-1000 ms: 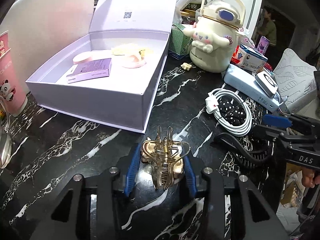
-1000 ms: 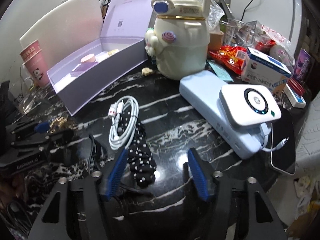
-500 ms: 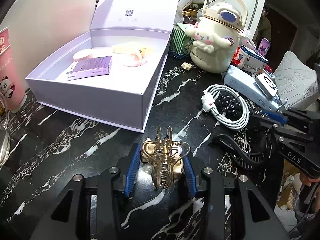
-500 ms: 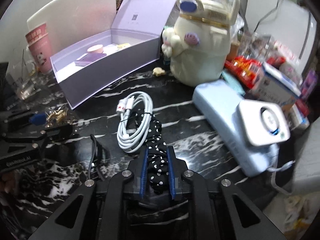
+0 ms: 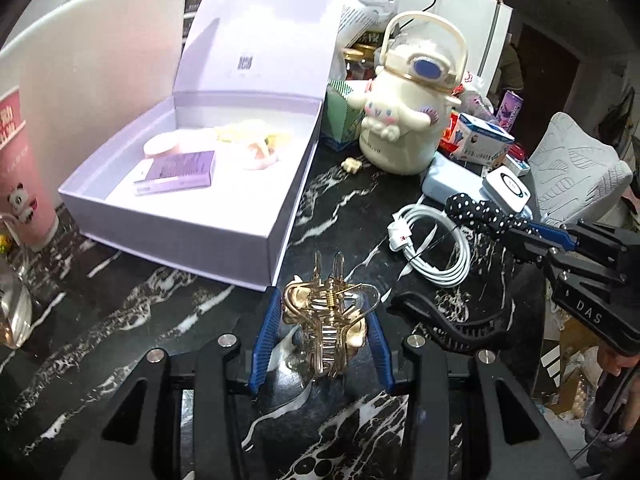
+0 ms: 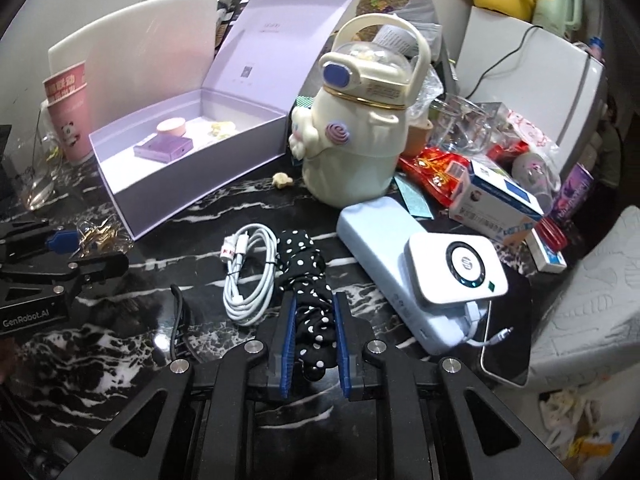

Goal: Organize rigid objects
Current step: 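Grasp the gold metal claw clip with left tool while right tool grasps the black polka-dot scrunchie, then carry the gold claw clip into the lavender box with left tool while right tool carries the scrunchie there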

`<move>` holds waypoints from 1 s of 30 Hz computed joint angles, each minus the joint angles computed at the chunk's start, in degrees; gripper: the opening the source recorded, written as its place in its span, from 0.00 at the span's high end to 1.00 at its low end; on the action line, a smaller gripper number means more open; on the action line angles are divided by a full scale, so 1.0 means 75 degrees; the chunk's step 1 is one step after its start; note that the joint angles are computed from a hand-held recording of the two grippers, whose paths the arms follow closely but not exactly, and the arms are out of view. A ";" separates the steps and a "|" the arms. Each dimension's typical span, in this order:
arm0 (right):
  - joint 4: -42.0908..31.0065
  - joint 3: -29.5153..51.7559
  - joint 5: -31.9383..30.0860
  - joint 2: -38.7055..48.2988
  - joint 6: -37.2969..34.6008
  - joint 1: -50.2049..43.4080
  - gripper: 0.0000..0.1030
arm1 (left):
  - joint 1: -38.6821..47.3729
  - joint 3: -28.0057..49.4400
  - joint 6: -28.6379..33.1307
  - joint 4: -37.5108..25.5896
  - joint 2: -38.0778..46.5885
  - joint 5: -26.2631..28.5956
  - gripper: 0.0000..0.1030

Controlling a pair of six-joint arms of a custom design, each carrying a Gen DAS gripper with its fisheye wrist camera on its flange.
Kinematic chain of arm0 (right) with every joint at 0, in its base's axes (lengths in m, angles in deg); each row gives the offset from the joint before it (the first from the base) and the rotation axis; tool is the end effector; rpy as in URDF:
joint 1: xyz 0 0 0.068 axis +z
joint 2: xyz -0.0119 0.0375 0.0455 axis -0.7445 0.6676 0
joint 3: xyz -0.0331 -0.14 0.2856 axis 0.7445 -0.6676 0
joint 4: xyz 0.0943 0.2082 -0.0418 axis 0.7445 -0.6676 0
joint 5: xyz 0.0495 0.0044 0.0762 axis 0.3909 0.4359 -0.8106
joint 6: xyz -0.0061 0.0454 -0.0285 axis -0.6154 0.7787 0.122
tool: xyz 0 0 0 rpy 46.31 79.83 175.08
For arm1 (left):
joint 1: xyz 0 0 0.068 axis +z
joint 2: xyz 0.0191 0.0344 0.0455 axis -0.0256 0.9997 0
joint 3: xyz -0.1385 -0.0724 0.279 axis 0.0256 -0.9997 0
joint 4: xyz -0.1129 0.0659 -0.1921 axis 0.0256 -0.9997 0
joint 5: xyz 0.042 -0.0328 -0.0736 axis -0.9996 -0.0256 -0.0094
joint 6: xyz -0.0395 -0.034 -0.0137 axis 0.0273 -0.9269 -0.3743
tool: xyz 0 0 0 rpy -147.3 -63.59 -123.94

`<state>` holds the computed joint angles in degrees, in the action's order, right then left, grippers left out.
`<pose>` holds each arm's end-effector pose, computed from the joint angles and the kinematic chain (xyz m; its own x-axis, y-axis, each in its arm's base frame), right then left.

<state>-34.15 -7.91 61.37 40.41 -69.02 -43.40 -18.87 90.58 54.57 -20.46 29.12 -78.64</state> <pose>0.2951 0.0345 0.1436 -0.5270 -0.4709 -0.7075 -0.5678 0.8145 -0.1192 0.2129 -0.0599 0.1545 -0.7303 -0.1401 -0.6686 -0.0903 0.9899 -0.1089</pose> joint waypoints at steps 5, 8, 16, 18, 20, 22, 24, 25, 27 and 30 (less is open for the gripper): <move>0.0145 -0.0277 -0.0090 -0.0332 0.0185 0.0057 0.83 | -0.0121 0.0102 0.0105 -0.0400 -0.0508 -0.0216 0.60; 0.0186 -0.0407 -0.0156 -0.0539 0.0293 0.0136 0.83 | -0.0093 0.0126 0.0170 -0.0583 -0.0803 -0.0229 0.60; 0.0066 -0.0469 -0.0200 -0.0998 0.0456 0.0457 0.83 | 0.0209 0.0339 0.0331 -0.1172 -0.1432 -0.0208 0.60; -0.0015 -0.0411 -0.0248 -0.1091 0.0491 0.0518 0.83 | 0.0342 0.0439 0.0408 -0.1340 -0.1556 -0.0224 0.60; -0.0073 -0.0341 -0.0283 -0.1174 0.0538 0.0595 0.83 | 0.0476 0.0532 0.0513 -0.1462 -0.1657 -0.0246 0.60; -0.0146 -0.0231 -0.0302 -0.1239 0.0616 0.0700 0.83 | 0.0630 0.0594 0.0602 -0.1515 -0.1759 -0.0151 0.60; -0.0248 -0.0120 -0.0329 -0.1260 0.0664 0.0755 0.83 | 0.0764 0.0667 0.0719 -0.1564 -0.1827 -0.0100 0.60; -0.0346 -0.0019 -0.0372 -0.1259 0.0686 0.0804 0.83 | 0.0820 0.0724 0.0778 -0.1605 -0.1843 -0.0116 0.60; -0.0423 0.0097 -0.0357 -0.1244 0.0728 0.0896 0.83 | 0.0901 0.0835 0.0859 -0.1697 -0.1861 -0.0107 0.60; -0.0468 0.0254 -0.0235 -0.1218 0.0828 0.1102 0.83 | 0.1096 0.1002 0.1026 -0.1775 -0.1833 0.0007 0.60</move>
